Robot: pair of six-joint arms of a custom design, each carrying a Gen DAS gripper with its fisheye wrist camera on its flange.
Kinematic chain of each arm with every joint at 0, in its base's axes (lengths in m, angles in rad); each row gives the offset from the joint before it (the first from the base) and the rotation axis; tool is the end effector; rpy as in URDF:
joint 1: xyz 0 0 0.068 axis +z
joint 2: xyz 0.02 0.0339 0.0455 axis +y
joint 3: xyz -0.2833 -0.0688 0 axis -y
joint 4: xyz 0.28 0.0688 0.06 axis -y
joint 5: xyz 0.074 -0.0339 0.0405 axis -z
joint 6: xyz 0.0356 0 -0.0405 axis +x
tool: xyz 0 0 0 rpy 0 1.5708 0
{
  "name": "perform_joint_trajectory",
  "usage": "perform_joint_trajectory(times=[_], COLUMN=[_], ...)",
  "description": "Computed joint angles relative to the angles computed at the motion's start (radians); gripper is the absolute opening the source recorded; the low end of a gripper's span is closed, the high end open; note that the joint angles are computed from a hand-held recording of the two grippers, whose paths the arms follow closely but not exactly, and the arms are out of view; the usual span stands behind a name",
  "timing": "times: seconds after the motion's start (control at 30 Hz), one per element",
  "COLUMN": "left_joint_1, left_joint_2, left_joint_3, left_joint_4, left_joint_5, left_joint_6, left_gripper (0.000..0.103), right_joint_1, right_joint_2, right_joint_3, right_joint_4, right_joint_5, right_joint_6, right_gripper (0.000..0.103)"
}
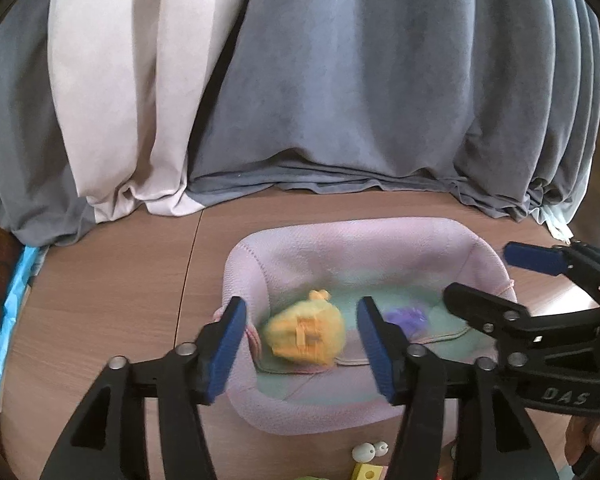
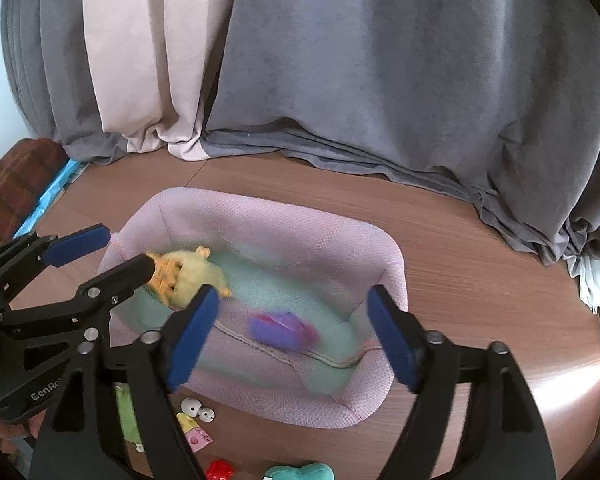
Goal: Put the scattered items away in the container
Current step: 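Lower the chick into the basket with the left tool while the right tool lowers the Spider-Man toy, then open both tools and pull them back from the basket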
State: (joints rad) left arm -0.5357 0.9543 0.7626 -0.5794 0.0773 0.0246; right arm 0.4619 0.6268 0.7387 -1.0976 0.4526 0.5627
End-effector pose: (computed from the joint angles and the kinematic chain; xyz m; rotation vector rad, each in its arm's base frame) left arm 0.1887 -0.1152 0.2739 0.6909 2.2616 -0.3411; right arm 0.1149 0.0398 0.2822 0.2891 2.4052 -0.1282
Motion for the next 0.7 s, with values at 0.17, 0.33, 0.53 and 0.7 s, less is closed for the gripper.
perform_joint_trajectory(times=[0.17,0.33,0.53,0.7], left_joint_1=[0.015,0.008,0.002,-0.020], left_joint_2=[-0.027,-0.072,-0.110,-0.152], left_joint_3=[-0.017,-0.043,-0.066,-0.084], left_joint_4=[-0.001,0.004,-0.004,-0.015], left_joint_5=[-0.022,-0.056,-0.066,-0.090], left_joint_6=[-0.020,-0.042,-0.062,-0.070], left_gripper=[0.079,0.080,0.080,0.080], right_joint_1=[0.010,0.066,0.116,0.196], right_joint_2=[-0.009,-0.013,-0.028,-0.039], right_joint_3=[0.001,0.003,0.000,0.007], right_joint_4=[-0.011,-0.031,-0.055,-0.103], right_joint_5=[0.019,0.067,0.097,0.151], right_joint_6=[0.026,0.091,0.148,0.234], right_gripper=[0.088,0.089,0.089,0.089])
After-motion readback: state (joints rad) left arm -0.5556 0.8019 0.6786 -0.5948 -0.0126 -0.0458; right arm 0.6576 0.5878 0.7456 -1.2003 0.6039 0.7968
